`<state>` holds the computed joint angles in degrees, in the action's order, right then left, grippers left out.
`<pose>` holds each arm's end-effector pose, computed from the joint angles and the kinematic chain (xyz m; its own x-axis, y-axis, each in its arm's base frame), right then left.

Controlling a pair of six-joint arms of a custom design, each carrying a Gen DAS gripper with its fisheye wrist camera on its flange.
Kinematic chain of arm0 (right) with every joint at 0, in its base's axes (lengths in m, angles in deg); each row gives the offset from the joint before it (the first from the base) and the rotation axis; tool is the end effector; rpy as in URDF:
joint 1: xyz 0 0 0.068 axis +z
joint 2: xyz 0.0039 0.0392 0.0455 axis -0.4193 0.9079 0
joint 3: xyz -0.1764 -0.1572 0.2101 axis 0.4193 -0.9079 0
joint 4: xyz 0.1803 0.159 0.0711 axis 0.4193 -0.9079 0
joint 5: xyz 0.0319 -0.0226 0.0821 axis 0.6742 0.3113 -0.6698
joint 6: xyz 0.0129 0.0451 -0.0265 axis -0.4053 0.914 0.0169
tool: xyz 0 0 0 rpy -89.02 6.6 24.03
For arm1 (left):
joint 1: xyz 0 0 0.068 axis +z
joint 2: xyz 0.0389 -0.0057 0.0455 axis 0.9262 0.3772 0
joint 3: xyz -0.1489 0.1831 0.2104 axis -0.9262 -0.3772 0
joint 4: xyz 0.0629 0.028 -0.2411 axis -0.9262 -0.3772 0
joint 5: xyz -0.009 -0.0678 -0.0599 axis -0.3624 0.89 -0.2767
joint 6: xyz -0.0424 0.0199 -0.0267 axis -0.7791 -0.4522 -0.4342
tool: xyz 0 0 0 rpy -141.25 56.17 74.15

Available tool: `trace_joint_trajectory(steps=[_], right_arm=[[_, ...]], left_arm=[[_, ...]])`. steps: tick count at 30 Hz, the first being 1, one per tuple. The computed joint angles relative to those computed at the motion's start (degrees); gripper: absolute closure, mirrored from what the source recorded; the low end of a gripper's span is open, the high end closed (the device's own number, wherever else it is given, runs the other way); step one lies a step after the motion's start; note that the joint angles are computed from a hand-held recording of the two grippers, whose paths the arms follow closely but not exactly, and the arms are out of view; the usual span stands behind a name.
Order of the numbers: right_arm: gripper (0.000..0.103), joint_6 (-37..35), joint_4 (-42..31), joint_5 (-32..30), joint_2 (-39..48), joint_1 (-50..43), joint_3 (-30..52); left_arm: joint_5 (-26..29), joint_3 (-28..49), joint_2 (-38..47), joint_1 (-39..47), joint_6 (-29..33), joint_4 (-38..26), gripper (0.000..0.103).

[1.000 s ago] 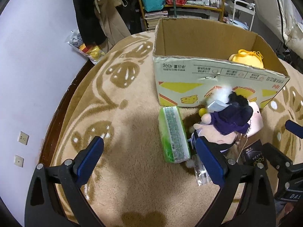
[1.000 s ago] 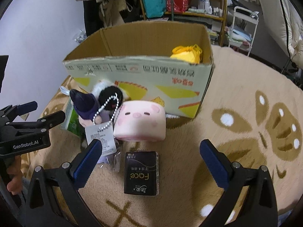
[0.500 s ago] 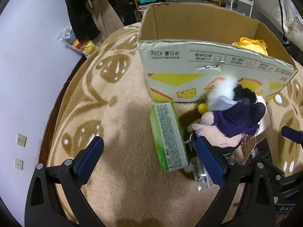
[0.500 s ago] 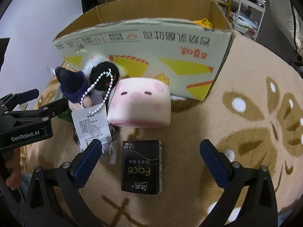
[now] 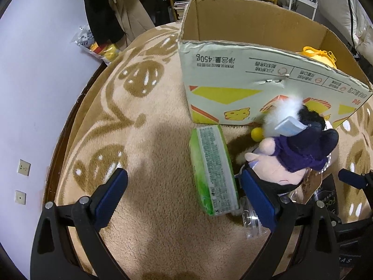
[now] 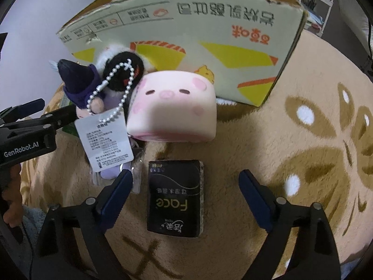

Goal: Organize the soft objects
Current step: 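Grasp the green tissue pack with the left tool while the right tool grasps the black Face pack, then lift both tissue packs over the box and open both tools to release them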

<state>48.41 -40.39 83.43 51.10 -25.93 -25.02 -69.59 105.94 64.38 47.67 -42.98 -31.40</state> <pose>0.2059 -0.0008 0.1130 -0.9100 0.2413 -0.3372 0.1952 0.9668 0.1651 0.3006 -0.1062 0.1280 -0.8040 0.4129 -0.4280 0.3877 0.9096 0.1493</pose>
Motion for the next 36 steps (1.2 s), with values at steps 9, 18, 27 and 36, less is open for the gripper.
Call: trace_joint_trajectory(steps=[9,18,27,36], right_arm=[[0.023,-1.99,0.77,0.64,2.31,-1.70,-0.27],[0.049,-0.66,1.33,1.40,-0.28,-0.55,-2.70],[0.052,-0.71,0.67,0.52,-4.55,-0.52,-3.32],[0.052,2.11,-1.27,5.72,-14.16,5.32,-3.07]], left_arm=[[1.38,0.79,1.47,0.51,0.30,-0.28,0.024],[4.85,1.20,1.99,1.12,1.13,-0.41,0.051],[8.64,1.01,1.35,2.43,0.29,-0.98,0.073],[9.10,-2.23,-2.41,3.63,-1.11,1.72,0.074]])
